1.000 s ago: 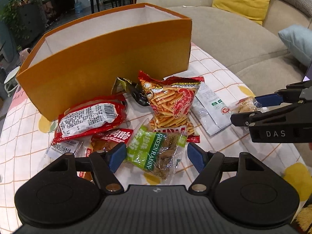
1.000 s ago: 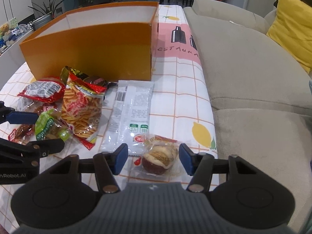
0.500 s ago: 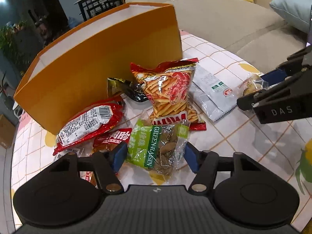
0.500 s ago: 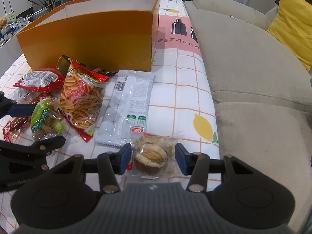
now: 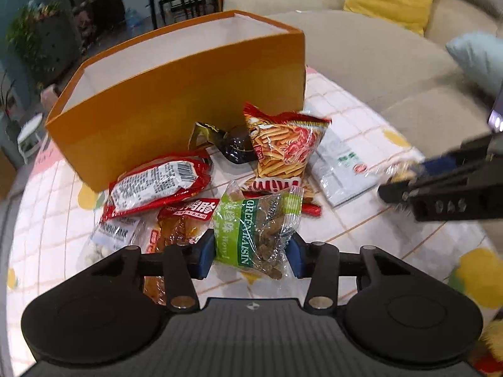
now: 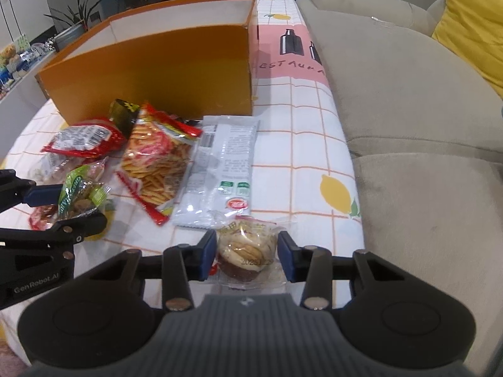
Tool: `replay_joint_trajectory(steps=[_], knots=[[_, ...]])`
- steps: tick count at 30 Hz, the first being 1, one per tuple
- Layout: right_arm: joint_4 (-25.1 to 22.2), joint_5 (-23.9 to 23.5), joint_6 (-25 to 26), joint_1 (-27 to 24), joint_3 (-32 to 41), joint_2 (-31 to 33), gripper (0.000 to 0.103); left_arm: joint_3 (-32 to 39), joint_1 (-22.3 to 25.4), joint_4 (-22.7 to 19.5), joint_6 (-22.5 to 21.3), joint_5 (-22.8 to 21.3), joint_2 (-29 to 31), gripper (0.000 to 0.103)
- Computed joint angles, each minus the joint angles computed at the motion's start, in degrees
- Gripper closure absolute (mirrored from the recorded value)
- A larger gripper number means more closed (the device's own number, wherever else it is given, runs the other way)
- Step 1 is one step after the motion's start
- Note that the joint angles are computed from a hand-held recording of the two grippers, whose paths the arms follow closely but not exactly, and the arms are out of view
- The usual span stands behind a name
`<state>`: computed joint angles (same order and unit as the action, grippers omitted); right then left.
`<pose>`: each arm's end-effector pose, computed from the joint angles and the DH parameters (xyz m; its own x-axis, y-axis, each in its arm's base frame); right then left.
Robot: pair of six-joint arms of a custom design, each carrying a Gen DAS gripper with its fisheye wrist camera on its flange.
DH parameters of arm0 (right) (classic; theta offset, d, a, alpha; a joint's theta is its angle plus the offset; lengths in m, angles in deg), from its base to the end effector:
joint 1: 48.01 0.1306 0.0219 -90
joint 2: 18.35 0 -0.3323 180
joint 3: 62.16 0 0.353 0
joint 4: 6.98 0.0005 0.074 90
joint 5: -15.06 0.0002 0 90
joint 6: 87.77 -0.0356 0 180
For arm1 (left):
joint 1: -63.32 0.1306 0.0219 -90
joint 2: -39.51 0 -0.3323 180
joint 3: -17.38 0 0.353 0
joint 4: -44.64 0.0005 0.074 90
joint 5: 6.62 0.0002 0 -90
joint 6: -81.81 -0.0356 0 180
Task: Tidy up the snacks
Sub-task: 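Grasp the green raisin bag with the left tool while the right tool grasps the wrapped bun, then carry the raisin bag and bun into the orange box and release them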
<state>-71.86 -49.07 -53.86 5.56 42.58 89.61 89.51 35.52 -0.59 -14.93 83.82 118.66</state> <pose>0.3194 0.4058 0.3284 -0.8280 0.1356 -0.5441 0.1073 0.9907 0.0837 0.3328 -0.1763 0.3270 -0.6394 0.4698 -0.6087 0.5494 0.8330 0.0658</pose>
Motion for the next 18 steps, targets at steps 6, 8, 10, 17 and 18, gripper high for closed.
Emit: replay_joint_trajectory(steps=[6, 8, 10, 17, 18], knots=[[1.6, -1.0, -2.4, 1.1, -0.8, -2.2, 0.063, 1.8, 2.5, -4.2, 4.8, 4.3, -1.9, 0.051], [1.6, -0.8, -2.8, 1.7, -0.4, -2.7, 0.063, 2.5, 3.9, -6.0, 6.8, 6.9, -2.9, 0.051], [1.3, -0.4, -3.0, 2.4, 0.4, -2.9, 0.063, 3.3, 4.8, -7.4, 8.2, 8.9, -3.8, 0.051], [0.8, 1.8, -1.3, 4.8, 4.6, -3.1, 0.063, 6.7, 6.6, -9.8, 10.9, 11.8, -5.4, 0.051], [0.9, 1.9, -0.9, 4.9, 5.3, -3.1, 0.063, 7.5, 6.9, -10.3, 10.9, 12.2, -5.3, 0.051]])
